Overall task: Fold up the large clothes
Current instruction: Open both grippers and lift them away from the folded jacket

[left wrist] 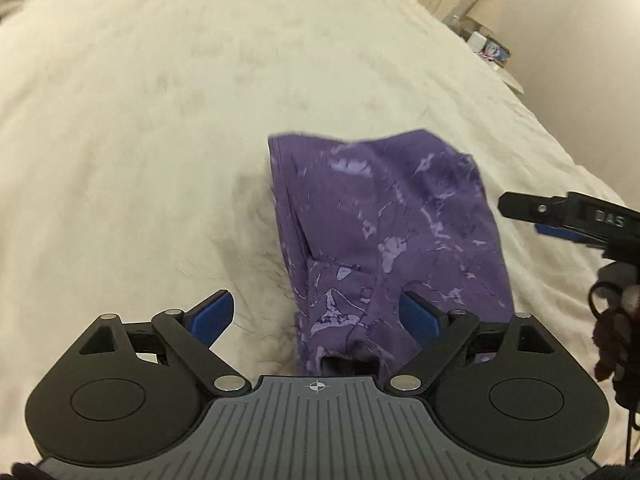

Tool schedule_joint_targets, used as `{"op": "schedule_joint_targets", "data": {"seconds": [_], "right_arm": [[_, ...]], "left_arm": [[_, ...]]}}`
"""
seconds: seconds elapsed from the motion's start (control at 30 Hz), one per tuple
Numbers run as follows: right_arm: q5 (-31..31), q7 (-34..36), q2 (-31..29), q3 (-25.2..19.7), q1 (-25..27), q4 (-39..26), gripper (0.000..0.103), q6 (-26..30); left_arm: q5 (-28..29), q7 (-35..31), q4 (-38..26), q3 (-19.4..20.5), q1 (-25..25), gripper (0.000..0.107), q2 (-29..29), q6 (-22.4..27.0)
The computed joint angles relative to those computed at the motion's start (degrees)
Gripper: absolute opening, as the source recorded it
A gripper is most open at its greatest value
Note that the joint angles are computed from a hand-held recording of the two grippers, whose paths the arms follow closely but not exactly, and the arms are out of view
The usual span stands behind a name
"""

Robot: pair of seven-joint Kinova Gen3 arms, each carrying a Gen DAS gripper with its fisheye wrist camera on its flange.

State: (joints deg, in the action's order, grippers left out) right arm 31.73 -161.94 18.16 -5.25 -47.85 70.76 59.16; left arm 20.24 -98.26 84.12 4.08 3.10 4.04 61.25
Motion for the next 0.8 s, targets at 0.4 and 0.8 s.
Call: {"op": "schedule_joint_targets", "data": {"seconds": [0.4, 0.8], "right_arm": [[12.4, -13.6, 0.8, -1.2, -14.5, -8.2, 0.102, 16.9], [15.9, -16.0, 2.9, -1.2, -23.5, -16.2, 0.102, 31.3]], "left_arm": [[-16.6, 11.8, -1.3, 2.8, 4.5, 0.091, -10.2, 1.7], [-16.8, 13.3, -1.9, 1.5, 3.7, 0.091, -15.7, 10.0]]}}
